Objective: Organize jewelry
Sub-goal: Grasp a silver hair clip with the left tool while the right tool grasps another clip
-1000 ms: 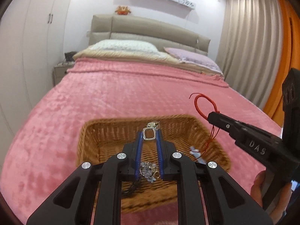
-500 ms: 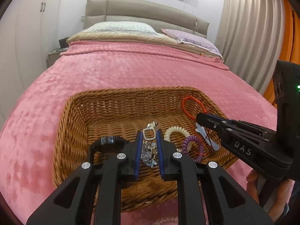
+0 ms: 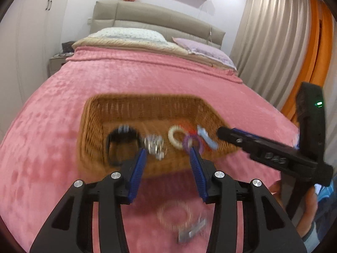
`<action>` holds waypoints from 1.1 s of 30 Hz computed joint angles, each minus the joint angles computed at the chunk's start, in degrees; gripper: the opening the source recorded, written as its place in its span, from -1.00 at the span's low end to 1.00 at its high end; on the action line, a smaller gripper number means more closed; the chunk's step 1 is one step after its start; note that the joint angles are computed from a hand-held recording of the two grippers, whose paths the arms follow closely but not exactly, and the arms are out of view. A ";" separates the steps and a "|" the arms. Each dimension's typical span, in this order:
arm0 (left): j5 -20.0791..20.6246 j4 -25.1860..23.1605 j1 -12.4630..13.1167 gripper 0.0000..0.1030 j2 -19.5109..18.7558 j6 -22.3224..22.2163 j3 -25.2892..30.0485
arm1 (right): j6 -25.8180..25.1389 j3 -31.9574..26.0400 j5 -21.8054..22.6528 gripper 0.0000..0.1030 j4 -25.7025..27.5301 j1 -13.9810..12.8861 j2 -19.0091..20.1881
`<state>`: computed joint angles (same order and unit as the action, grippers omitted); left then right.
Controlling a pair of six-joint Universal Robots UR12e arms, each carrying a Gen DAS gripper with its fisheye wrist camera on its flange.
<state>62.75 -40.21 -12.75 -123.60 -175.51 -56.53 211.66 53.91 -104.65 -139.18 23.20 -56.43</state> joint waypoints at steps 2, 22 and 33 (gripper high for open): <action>0.38 -0.39 0.17 -0.19 2.15 1.14 -3.70 | 0.06 2.76 -0.10 -0.04 -0.90 0.93 -1.61; -3.87 -11.13 0.91 -0.25 5.16 11.37 -10.40 | 1.25 9.38 -0.82 -0.39 7.83 6.07 -4.42; 0.05 -7.60 -0.57 -0.68 6.77 14.61 -12.76 | 2.04 10.75 -2.55 -0.77 9.03 5.77 -5.42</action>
<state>62.80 -47.80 -13.32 -116.83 -160.91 -69.29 213.70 64.66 -107.20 -130.15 28.97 -61.85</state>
